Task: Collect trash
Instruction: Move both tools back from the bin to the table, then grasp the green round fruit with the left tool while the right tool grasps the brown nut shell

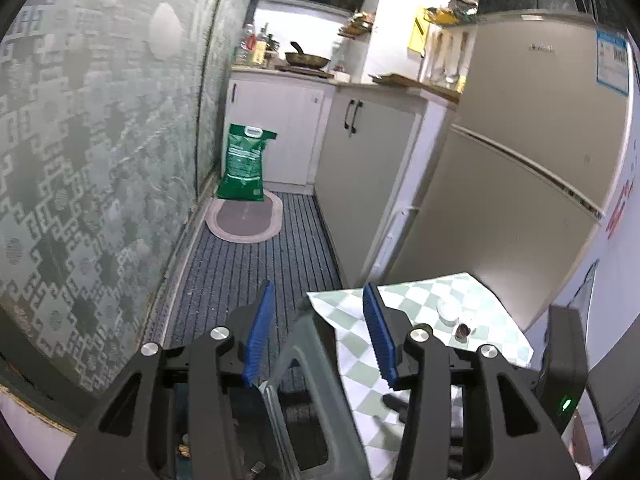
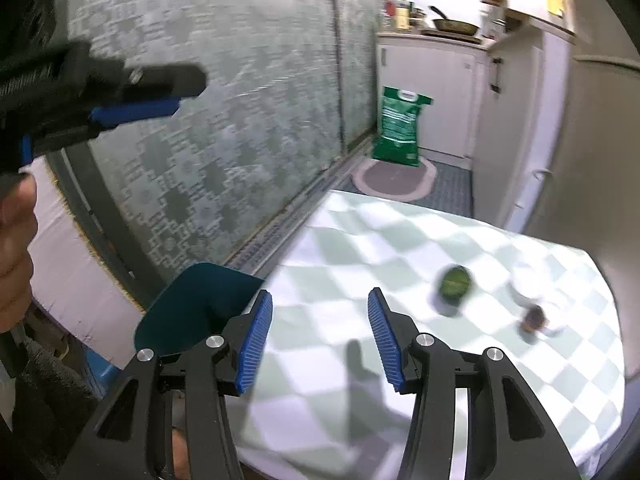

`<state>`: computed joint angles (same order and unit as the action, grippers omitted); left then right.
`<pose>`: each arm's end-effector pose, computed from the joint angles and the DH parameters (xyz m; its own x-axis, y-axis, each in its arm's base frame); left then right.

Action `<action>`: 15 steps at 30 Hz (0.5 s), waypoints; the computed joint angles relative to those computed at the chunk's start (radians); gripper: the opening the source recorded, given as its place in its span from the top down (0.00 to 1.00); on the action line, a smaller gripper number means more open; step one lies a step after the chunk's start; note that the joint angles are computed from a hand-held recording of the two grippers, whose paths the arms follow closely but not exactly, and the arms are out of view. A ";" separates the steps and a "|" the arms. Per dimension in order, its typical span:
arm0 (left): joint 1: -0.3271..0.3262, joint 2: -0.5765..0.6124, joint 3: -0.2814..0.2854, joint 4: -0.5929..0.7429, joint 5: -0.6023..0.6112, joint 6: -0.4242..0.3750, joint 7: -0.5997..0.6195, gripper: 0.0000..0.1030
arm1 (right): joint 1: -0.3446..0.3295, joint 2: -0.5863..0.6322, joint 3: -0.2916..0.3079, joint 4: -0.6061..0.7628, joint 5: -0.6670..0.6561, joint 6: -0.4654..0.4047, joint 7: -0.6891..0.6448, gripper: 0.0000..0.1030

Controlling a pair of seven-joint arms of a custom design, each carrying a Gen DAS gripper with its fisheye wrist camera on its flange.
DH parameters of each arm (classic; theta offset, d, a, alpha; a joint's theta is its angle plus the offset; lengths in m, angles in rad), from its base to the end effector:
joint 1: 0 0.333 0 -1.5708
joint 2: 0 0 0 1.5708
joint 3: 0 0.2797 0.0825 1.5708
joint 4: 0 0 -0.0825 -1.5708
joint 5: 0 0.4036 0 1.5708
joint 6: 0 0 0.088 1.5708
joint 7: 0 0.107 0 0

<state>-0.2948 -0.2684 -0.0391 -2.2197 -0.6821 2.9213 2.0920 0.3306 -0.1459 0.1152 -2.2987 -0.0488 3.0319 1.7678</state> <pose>0.5260 -0.1423 0.5507 -0.3563 -0.9153 0.1877 -0.5524 0.0444 -0.8324 0.5049 0.2471 0.4676 0.3371 -0.9368 -0.0940 -0.6277 -0.1493 -0.7640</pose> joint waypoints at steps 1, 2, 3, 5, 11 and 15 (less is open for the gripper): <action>0.001 0.008 -0.006 0.004 0.008 -0.003 -0.007 0.53 | -0.007 -0.013 -0.007 -0.018 0.003 0.004 0.004 0.51; 0.001 0.021 -0.016 0.011 0.020 -0.007 -0.015 0.53 | -0.013 -0.022 -0.010 -0.030 0.004 0.006 0.008 0.51; 0.001 0.027 -0.021 0.014 0.025 -0.009 -0.018 0.53 | -0.021 -0.033 -0.013 -0.044 0.003 0.008 0.013 0.51; -0.001 0.047 -0.036 0.026 0.035 -0.014 -0.026 0.52 | -0.039 -0.052 -0.015 -0.070 -0.003 0.012 0.026 0.51; -0.009 0.111 -0.081 0.069 0.050 -0.045 -0.021 0.50 | -0.073 -0.111 -0.032 -0.143 0.004 0.027 0.041 0.51; -0.006 0.165 -0.115 0.103 0.065 -0.062 -0.021 0.50 | -0.064 -0.143 -0.066 -0.183 0.049 0.042 0.014 0.53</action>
